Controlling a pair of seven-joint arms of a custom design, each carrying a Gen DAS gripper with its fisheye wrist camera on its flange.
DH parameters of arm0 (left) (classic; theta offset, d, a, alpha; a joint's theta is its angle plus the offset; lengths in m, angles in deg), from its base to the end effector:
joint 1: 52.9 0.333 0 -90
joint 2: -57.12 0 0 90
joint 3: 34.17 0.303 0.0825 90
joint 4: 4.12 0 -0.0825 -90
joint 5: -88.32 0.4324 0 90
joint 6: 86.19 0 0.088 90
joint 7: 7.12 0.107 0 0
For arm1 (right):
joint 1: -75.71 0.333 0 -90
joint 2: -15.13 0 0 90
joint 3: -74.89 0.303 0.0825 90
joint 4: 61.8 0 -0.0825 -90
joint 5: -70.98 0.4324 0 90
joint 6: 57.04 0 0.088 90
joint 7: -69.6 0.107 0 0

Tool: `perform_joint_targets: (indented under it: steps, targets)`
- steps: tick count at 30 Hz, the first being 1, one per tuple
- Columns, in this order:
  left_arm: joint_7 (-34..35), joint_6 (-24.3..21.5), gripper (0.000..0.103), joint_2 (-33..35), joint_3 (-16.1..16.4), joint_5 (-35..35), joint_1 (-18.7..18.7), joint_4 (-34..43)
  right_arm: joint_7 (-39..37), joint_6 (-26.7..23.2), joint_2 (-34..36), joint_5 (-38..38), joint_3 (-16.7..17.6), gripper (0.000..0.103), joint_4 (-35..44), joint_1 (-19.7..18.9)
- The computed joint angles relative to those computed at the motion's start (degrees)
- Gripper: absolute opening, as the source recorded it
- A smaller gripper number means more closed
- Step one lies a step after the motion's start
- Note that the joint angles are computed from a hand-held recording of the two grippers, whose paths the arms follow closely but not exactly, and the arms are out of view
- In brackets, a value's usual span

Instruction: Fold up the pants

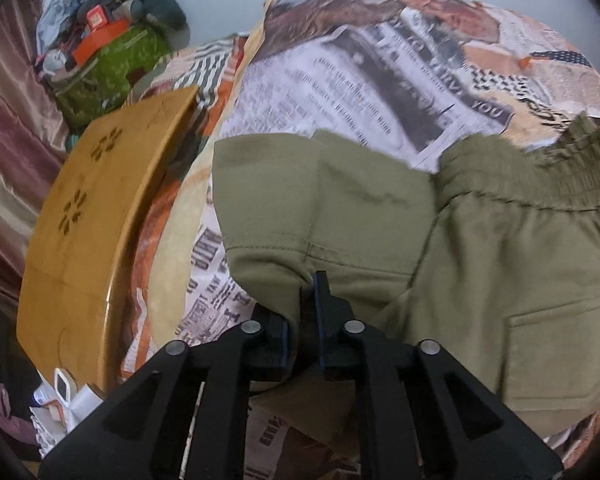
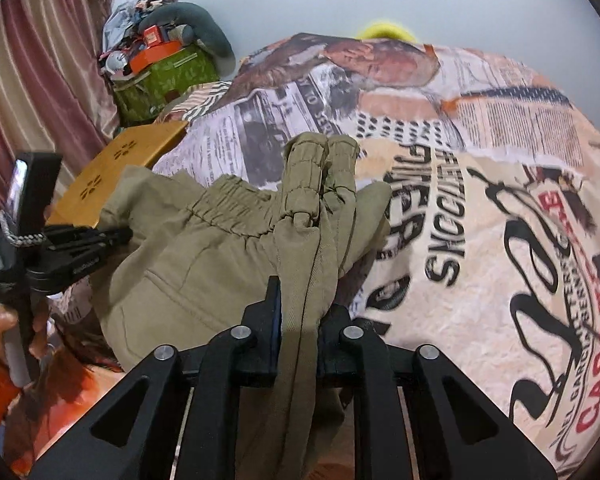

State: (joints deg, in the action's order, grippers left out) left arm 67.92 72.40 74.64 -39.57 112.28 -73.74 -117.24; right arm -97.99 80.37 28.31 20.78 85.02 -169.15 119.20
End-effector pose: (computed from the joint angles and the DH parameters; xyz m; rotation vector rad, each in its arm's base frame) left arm 0.6010 -0.3127 0.3234 -1.3347 2.3502 -0.4853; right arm 0.4125 0.5410 0.3882 -1.5025 2.0115 -0.4978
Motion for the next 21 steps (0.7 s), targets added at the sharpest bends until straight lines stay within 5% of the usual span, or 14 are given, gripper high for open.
perform_joint_targets:
  steps: [7,15,21]
  targets:
    - [-3.42,-2.46,0.047,-0.95,1.69,5.8,-1.01,-1.28,-0.6,-4.55,-1.79,4.02,1.48,0.031,-0.57,0.59]
    - [7.37,-2.24,0.051,-9.99,-4.01,-6.5,5.04,-9.29,0.82,-12.64,-5.47,2.36,3.8,0.034,0.11,2.76]
    - [15.16,2.15,0.051,-23.52,-6.37,-15.7,6.54,-18.76,0.32,-20.38,-6.54,-1.82,5.93,0.034,4.57,4.81]
